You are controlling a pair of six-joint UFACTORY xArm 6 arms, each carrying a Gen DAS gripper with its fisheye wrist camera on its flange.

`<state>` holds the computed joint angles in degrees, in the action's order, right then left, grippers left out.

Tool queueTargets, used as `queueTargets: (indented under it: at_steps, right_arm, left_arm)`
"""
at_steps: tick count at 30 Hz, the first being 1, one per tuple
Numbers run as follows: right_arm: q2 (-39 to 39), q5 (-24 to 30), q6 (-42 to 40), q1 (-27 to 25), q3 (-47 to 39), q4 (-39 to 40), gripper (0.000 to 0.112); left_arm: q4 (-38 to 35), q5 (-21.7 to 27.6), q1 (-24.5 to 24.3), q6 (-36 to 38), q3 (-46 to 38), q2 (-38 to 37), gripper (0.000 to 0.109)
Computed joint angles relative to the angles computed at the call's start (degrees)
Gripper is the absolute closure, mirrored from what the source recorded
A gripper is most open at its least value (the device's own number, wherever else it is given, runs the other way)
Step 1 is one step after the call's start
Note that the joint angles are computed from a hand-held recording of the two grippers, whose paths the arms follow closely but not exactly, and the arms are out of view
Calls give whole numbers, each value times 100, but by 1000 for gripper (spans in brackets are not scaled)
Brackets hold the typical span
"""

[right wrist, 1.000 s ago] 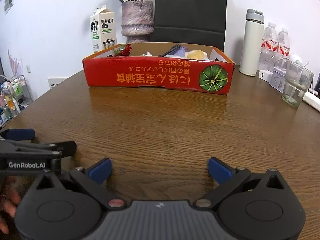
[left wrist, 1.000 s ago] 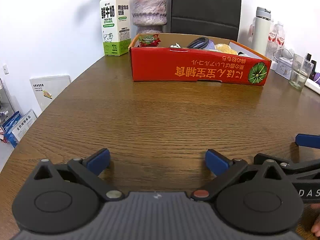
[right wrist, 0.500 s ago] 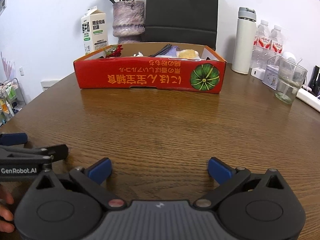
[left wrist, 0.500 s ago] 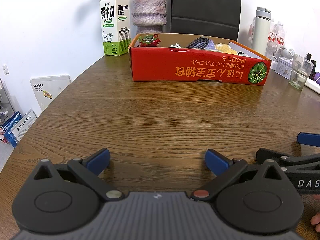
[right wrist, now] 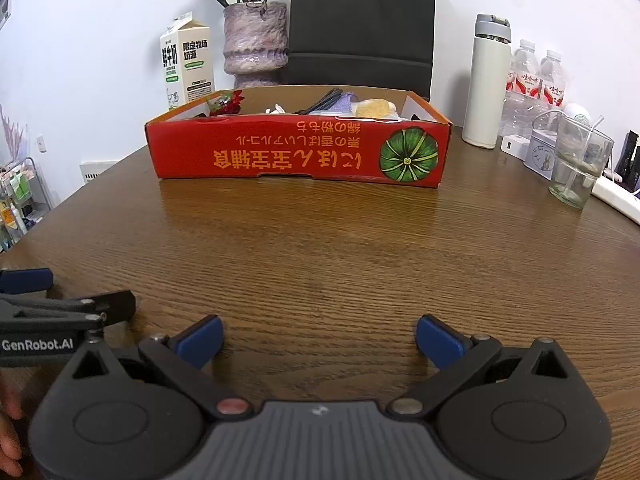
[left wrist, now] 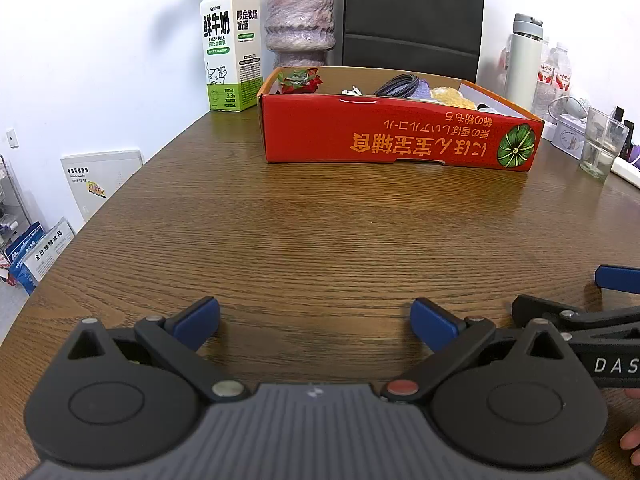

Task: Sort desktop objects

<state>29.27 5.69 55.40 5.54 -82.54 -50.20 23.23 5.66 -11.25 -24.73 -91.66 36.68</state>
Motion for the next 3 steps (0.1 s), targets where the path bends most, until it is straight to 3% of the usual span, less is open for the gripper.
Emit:
queueTargets:
  at_steps: [3]
  right_arm:
    - [0,0,0,0,0,0,9]
  left_arm:
    - [-142,-31,-14,168,34,-12,6]
